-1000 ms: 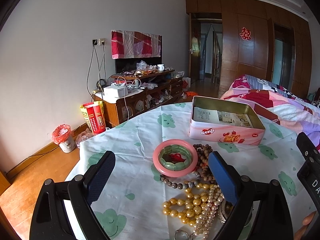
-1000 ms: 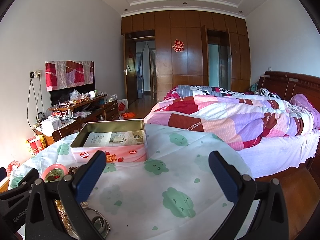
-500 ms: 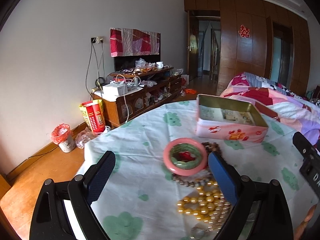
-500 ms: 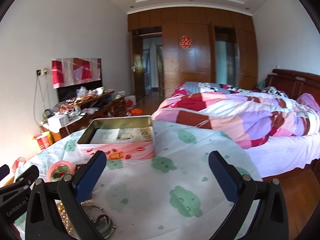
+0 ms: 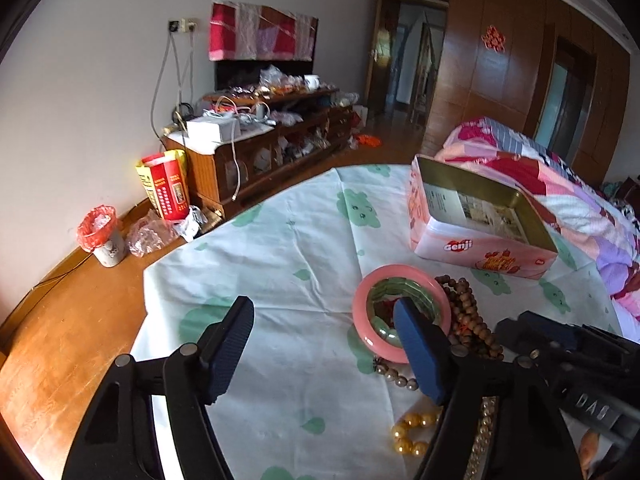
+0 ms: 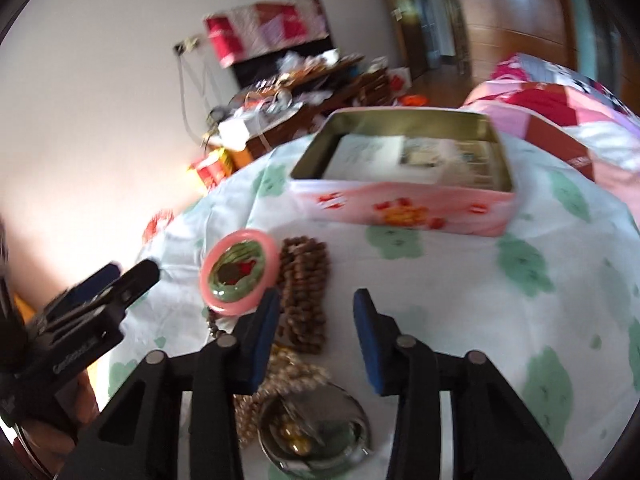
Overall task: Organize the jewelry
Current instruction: 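Grasp the pink bangle with the left tool while the right tool grasps the wooden bead bracelet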
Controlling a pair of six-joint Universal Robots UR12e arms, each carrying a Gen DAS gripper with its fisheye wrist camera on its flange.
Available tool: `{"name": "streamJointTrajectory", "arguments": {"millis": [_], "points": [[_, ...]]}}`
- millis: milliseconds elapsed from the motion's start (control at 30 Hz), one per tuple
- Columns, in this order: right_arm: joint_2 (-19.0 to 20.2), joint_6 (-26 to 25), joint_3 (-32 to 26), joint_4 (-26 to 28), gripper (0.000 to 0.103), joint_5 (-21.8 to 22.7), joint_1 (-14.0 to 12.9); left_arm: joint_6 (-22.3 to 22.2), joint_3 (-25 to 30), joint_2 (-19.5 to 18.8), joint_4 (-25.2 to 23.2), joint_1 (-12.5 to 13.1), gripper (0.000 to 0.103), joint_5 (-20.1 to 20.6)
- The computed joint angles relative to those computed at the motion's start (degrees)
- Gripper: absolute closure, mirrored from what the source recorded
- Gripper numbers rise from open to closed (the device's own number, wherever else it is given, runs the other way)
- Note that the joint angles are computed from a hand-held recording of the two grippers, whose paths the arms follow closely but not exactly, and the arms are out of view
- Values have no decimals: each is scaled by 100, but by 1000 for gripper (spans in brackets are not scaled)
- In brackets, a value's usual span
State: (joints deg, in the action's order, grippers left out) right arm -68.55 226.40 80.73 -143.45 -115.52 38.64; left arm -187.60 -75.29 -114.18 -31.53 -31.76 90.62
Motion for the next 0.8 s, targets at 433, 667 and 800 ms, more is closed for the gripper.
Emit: {"name": "streamJointTrajectory", "arguments": {"millis": [433,667,800], "points": [[160,-257,-284,810,73,645,-232,82,736,-405,-1477,121,85,-972],[-117,375,455,-840,79,441,-226,-213,328,-209,-556,218,93,-1543],[-195,625,719,-1499,79,38,-179,-286,73,-55,79,221,93,-1657]]}}
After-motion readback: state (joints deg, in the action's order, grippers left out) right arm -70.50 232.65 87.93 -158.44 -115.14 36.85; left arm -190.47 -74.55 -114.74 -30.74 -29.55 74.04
